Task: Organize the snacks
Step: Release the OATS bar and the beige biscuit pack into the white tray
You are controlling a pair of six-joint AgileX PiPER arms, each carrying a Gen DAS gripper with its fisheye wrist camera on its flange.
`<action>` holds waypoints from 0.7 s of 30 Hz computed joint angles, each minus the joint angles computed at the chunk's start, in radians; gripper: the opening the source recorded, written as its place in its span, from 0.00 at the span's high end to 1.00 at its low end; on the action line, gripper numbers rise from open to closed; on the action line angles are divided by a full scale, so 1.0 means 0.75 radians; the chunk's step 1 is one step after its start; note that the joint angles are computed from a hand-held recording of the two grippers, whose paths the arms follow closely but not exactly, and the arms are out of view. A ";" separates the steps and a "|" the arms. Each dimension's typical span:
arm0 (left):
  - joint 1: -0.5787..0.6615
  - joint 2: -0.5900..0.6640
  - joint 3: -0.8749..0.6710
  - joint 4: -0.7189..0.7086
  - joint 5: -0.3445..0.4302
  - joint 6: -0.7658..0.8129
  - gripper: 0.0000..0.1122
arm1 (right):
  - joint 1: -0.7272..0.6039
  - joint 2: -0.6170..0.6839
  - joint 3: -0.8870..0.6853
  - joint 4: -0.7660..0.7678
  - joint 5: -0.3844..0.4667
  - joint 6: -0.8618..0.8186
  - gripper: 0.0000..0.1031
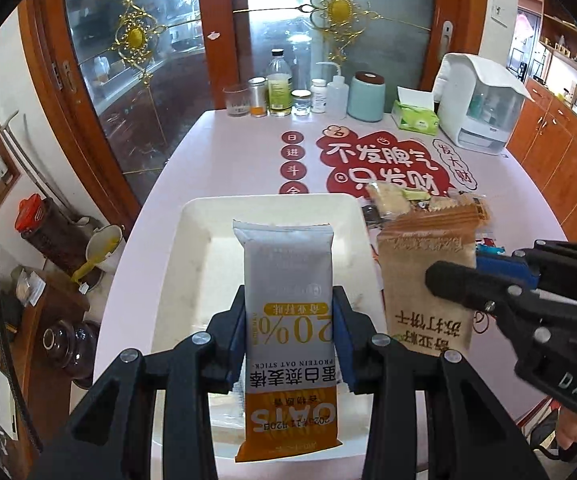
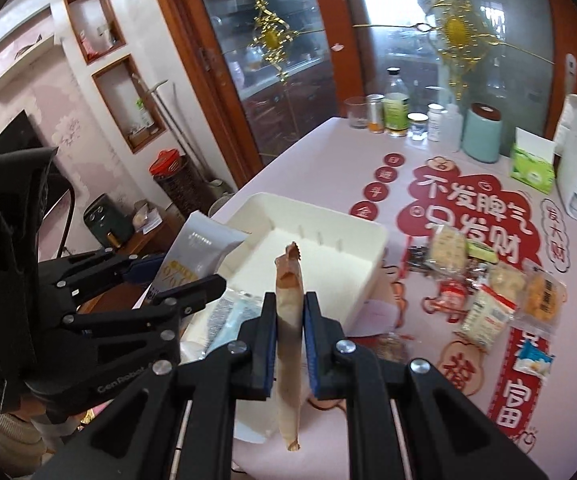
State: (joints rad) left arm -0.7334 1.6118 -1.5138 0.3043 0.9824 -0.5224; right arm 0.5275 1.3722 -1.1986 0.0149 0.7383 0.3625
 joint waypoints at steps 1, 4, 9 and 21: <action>0.021 -0.004 0.014 -0.013 -0.012 0.020 0.67 | 0.014 0.022 -0.016 -0.009 0.000 0.015 0.88; 0.071 -0.012 0.042 -0.063 -0.039 0.083 0.66 | 0.052 0.098 -0.069 -0.036 0.006 0.066 0.88; 0.125 0.010 0.053 -0.050 -0.046 0.059 0.28 | 0.090 0.192 -0.121 -0.095 0.047 0.171 0.86; 0.215 0.053 0.045 -0.177 -0.099 0.204 0.22 | 0.126 0.194 -0.100 -0.260 0.057 0.379 0.49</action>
State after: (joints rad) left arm -0.5724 1.6516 -1.4797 0.1716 0.9079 -0.3696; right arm 0.6220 1.5176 -1.2738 -0.1801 0.7814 0.6469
